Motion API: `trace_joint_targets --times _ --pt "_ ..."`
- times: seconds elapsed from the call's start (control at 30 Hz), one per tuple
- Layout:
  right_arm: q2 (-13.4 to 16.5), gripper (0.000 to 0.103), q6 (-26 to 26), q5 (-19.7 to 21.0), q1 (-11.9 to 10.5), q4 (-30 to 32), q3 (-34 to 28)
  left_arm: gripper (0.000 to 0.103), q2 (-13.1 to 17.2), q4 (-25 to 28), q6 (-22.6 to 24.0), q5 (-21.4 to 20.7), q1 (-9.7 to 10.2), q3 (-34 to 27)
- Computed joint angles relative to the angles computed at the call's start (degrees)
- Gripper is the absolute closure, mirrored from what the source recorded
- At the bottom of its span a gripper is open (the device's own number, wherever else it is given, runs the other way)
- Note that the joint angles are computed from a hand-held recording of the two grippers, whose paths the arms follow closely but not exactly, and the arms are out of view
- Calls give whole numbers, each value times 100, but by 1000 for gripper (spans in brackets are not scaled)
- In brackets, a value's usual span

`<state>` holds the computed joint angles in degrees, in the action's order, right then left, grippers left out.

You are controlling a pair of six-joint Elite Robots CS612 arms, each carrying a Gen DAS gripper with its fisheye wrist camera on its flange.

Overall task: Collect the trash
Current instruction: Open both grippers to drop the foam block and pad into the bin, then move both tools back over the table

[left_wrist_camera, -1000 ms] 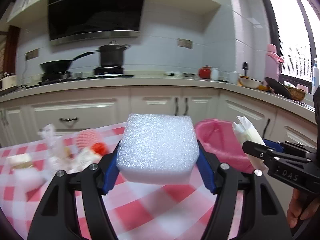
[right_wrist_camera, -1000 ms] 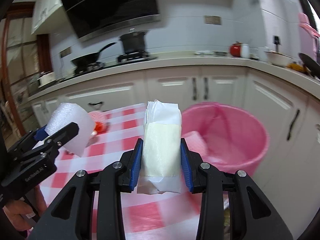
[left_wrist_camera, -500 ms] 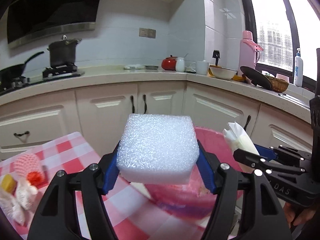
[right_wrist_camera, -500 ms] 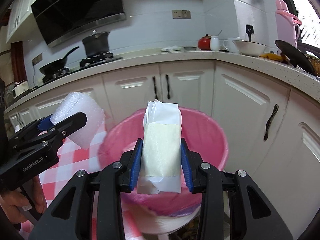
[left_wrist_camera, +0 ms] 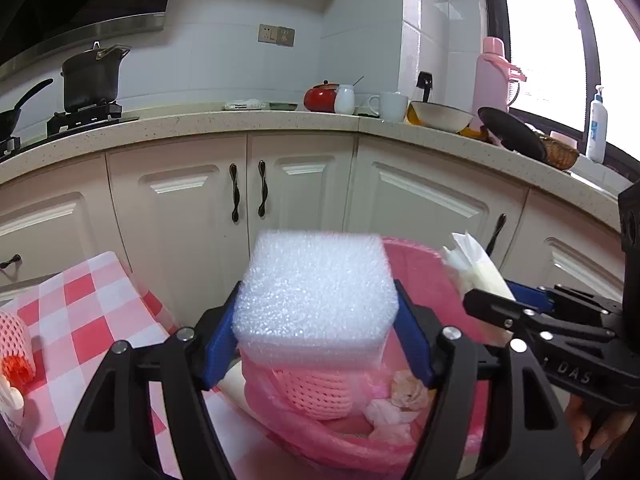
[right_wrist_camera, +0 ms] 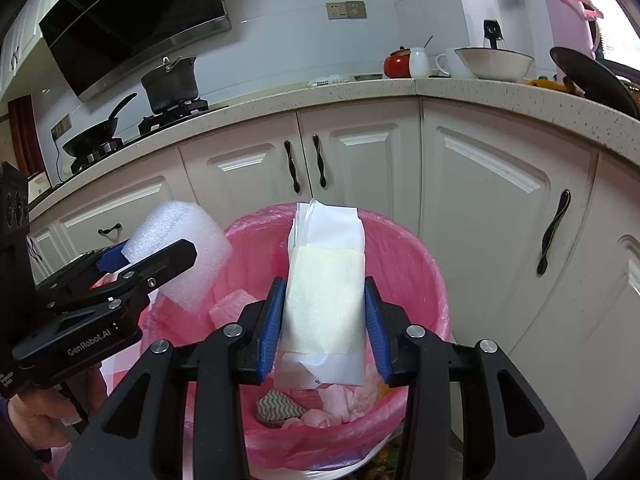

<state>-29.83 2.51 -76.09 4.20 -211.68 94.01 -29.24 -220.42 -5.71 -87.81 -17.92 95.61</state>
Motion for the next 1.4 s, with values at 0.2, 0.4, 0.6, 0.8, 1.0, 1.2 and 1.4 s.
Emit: trace_joint_targets --times 0.2,0.4,0.6,0.8,1.0,1.2,1.4 --pt "-14 49 -30 -4 -1 -183 75 22 5 -63 -109 72 34 24" --pt "-154 49 40 -38 33 -497 355 12 -177 -415 -170 513 -21 467" --pt "-281 38 -75 -173 233 -707 656 5 -452 -831 -336 1352 -105 1238" --pt "-324 36 -82 23 475 -708 795 5 -614 -1405 -768 1761 -52 1991" --pt "-354 34 -346 247 776 -590 885 5 -653 -1953 -1029 2290 -1 2730" --pt "-341 30 -676 466 1134 -377 832 5 -600 -2288 -1611 2827 205 3322" --pt "-248 29 -965 634 1505 110 529 5 -586 -2405 -1689 3708 375 3633"
